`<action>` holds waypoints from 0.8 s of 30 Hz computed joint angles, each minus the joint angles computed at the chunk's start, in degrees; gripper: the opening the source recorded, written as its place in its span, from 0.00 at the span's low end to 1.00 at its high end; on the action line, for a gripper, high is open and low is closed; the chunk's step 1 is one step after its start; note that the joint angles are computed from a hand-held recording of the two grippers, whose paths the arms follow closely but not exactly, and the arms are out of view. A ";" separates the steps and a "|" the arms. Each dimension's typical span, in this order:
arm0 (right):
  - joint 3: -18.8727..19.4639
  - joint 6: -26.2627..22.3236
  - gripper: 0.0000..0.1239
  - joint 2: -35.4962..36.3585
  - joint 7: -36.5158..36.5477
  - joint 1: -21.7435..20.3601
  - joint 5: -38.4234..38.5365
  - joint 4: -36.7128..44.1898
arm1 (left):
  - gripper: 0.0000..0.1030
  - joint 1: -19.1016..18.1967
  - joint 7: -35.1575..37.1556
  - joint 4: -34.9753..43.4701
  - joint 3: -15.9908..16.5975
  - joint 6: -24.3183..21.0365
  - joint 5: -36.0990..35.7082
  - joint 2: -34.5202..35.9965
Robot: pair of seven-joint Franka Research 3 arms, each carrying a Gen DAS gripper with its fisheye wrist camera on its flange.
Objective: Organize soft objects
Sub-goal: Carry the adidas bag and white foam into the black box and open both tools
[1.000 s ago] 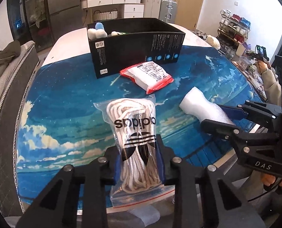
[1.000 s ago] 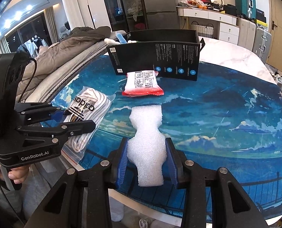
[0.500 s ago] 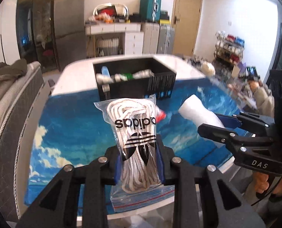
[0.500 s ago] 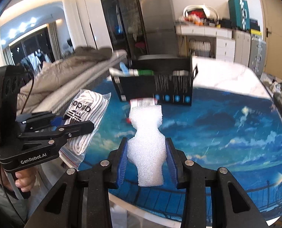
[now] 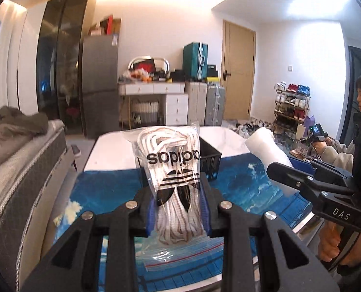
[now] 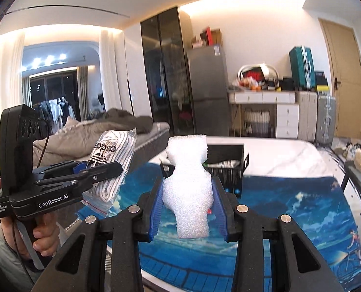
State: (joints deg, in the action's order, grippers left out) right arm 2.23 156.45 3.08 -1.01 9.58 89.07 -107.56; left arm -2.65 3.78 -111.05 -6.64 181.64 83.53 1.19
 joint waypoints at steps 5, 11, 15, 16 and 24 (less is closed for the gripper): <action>-0.08 0.09 0.30 -1.51 -4.05 0.38 3.91 -1.15 | 0.27 0.32 -3.79 0.79 0.14 0.66 4.17 -0.05; -0.30 -0.48 0.30 -0.05 -0.83 0.53 0.56 1.03 | 0.27 0.42 12.57 1.02 -0.02 2.06 -12.56 1.63; 0.32 -0.58 0.30 1.58 0.67 0.52 -2.42 4.46 | 0.27 1.46 28.48 2.51 -1.86 3.41 -28.82 4.29; 0.54 -0.35 0.30 2.47 1.93 0.59 -3.82 6.14 | 0.27 2.24 32.17 3.21 -3.02 3.42 -32.28 5.08; 3.30 1.93 0.30 11.52 9.32 0.26 -13.93 20.98 | 0.27 9.54 54.36 16.47 -13.76 -1.81 -53.25 15.15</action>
